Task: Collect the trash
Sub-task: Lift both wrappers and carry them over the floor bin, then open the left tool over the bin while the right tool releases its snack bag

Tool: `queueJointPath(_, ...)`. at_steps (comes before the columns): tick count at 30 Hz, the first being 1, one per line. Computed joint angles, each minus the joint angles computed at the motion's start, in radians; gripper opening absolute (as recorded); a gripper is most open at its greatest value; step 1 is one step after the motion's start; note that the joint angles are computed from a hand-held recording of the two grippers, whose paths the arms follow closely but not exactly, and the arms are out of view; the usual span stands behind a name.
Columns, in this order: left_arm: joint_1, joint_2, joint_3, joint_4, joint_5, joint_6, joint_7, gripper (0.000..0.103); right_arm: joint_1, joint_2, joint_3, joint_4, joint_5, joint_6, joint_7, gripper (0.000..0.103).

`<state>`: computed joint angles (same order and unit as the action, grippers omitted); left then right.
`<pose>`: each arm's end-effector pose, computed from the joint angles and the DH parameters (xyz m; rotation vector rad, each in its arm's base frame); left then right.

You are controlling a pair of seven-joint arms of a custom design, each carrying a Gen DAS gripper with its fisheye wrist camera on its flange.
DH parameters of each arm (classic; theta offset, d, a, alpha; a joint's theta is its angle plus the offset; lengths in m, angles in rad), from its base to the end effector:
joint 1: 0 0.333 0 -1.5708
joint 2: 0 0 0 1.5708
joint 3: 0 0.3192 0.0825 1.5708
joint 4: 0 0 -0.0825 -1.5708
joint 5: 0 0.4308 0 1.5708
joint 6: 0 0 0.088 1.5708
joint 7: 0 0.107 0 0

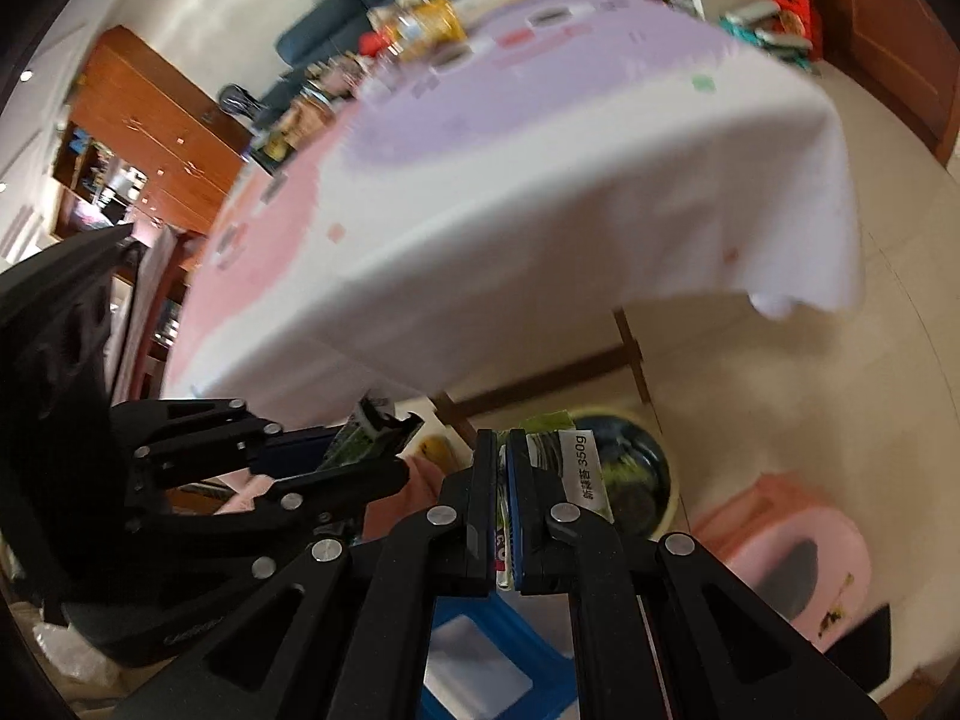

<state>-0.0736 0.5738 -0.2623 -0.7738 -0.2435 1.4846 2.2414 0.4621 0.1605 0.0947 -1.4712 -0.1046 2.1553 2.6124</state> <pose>0.7136 -0.1985 0.6538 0.8499 -2.8707 0.6112 0.5969 0.3600 0.6430 -1.3833 2.2186 -0.1053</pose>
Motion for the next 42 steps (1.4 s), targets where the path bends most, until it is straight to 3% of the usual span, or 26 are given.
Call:
queueJointPath(3,0.006,-0.021,-0.001,-0.07,-0.008,0.016,0.005,0.013,-0.005,0.015,0.001,-0.015,0.028,-0.006,-0.017,0.003)
queueJointPath(11,0.01,-0.135,0.012,-0.33,0.006,0.167,0.064,0.014,-0.016,0.075,-0.005,-0.012,0.109,0.002,-0.06,0.003)
queueJointPath(15,-0.007,-0.111,0.022,-0.322,0.046,0.177,0.051,0.018,-0.017,0.092,-0.011,-0.018,0.13,0.007,-0.072,0.003)
queueJointPath(17,-0.016,-0.092,0.025,-0.306,0.066,0.173,0.034,0.03,-0.015,0.102,-0.014,-0.015,0.13,0.007,-0.07,0.003)
queueJointPath(19,-0.019,-0.083,0.025,-0.302,0.078,0.177,0.022,0.036,-0.017,0.107,-0.017,-0.015,0.137,0.007,-0.073,0.003)
queueJointPath(24,-0.029,-0.054,0.03,-0.274,0.114,0.191,-0.003,0.037,-0.021,0.131,-0.023,0.002,0.148,0.008,-0.077,0.003)
queueJointPath(29,-0.021,-0.065,0.024,-0.298,0.114,0.214,-0.011,0.056,-0.02,0.141,-0.025,0.01,0.15,0.007,-0.083,0.003)
queueJointPath(42,-0.006,-0.058,0.021,-0.267,0.094,0.195,0.003,0.056,-0.024,0.206,-0.025,0.092,0.196,-0.057,-0.135,0.005)
